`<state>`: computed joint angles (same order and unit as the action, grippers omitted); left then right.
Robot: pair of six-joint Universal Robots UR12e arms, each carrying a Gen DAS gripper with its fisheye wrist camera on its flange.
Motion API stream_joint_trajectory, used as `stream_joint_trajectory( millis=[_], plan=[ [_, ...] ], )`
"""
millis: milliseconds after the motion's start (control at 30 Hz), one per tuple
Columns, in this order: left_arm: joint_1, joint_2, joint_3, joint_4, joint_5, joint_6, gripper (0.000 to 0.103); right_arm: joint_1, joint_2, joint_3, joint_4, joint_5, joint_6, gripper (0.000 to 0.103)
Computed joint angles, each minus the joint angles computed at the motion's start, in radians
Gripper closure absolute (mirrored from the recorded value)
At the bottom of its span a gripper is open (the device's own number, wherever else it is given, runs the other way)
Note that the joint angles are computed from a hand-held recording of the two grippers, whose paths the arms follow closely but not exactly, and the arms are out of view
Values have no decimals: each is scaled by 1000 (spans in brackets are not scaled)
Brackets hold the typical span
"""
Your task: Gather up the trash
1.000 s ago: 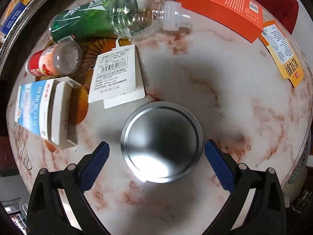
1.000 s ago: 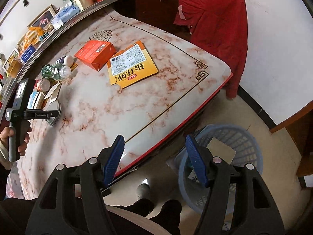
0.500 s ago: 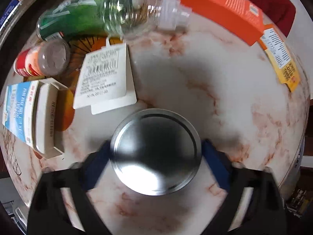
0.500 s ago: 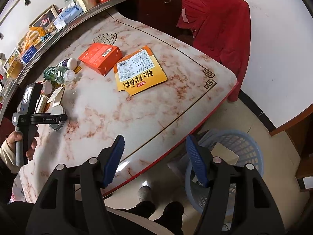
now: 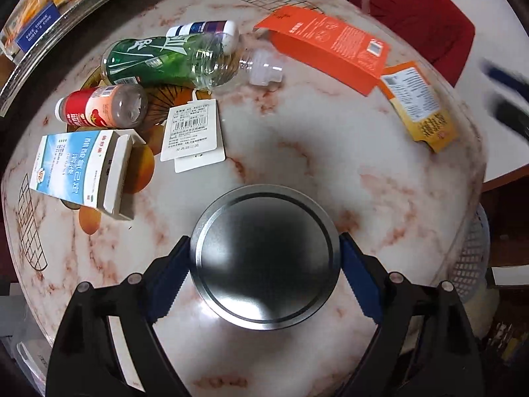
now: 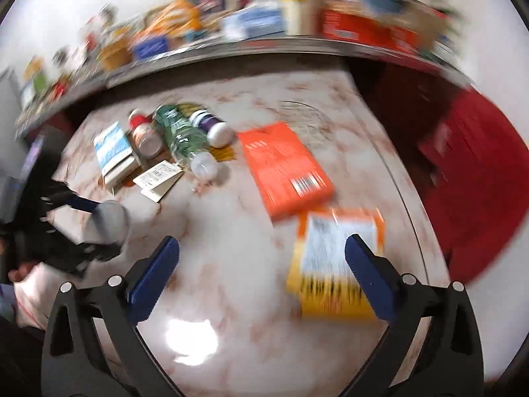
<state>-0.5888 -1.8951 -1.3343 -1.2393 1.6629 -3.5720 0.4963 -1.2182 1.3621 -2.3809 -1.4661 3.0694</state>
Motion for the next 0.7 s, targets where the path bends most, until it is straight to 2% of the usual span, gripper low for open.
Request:
stream_joint_trajectory(
  millis=[133,300,433,633,700],
  plan=[
    [6,11,-16,3,-13,-22,19,-8,107,-160,145,55,-131,6],
    [20,21,-38,15,-13,-63,19,-3,179,-259,242,68,-228,6],
    [29,35,-55,15,-14,-91,19,-5,216,-309,284,70,-259,6],
    [43,43,-69,18,-30,-109,19,-13,283,-406,415,63,-329,6],
    [47,43,-72,21,-41,-116,19,-9,300,-424,432,35,-349,6]
  ],
)
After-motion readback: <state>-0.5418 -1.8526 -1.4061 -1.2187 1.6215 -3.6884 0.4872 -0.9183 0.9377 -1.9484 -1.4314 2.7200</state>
